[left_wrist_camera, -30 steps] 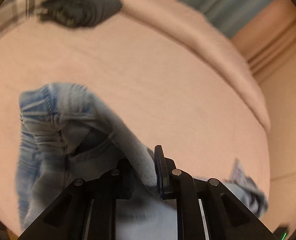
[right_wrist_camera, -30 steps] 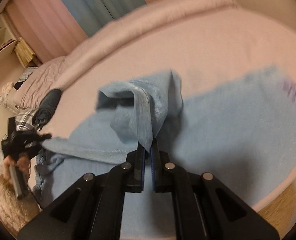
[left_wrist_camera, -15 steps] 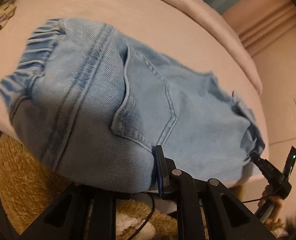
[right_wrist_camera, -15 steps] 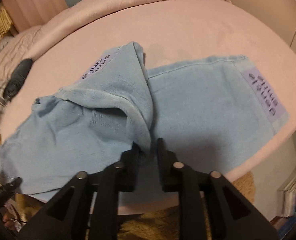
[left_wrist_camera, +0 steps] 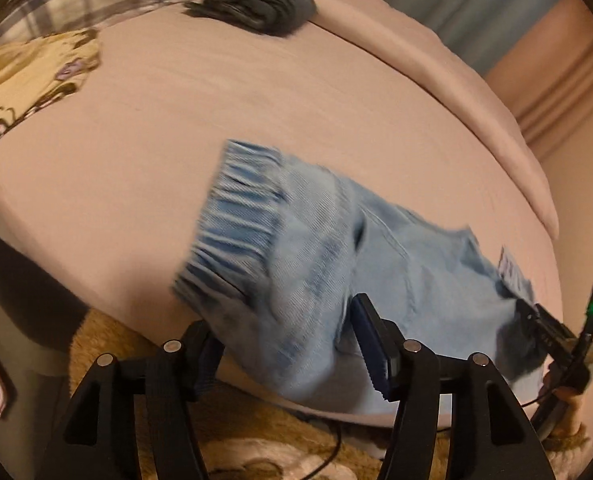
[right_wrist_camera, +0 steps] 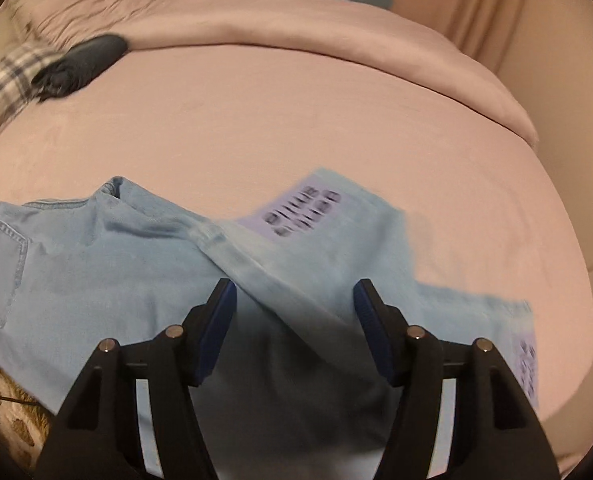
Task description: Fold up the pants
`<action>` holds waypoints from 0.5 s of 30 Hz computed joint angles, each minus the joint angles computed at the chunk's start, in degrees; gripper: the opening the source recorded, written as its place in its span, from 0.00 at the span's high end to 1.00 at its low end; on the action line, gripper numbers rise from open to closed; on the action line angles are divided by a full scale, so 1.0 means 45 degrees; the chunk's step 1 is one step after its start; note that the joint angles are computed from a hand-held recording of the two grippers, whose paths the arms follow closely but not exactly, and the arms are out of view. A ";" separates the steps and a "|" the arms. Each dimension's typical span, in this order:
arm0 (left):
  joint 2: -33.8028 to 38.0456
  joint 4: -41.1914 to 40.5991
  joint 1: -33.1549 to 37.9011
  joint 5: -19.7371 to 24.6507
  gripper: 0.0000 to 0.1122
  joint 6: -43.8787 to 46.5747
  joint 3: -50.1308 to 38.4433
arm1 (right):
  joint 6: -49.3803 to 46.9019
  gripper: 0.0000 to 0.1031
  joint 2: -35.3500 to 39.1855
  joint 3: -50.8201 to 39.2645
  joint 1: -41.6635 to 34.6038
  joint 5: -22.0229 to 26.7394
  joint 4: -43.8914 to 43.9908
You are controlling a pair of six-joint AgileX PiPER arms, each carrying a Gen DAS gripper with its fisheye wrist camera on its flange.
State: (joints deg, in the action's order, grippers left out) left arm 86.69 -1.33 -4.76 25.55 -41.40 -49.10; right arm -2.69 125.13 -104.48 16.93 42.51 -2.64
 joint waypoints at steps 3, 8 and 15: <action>0.0098 0.0332 0.0030 -0.0372 0.51 -0.0631 0.0198 | -0.0396 0.88 0.1295 -0.1704 -0.0037 0.0780 0.0361; 0.0185 0.1053 -0.0344 0.0140 0.63 -0.1487 0.0071 | -0.0344 0.92 0.0980 -0.2098 -0.1310 0.0319 0.2398; 0.0286 0.1217 -0.0213 0.1216 0.64 -0.1155 -0.0209 | 0.3094 0.91 -0.3004 0.2985 -0.4404 -0.3258 0.1571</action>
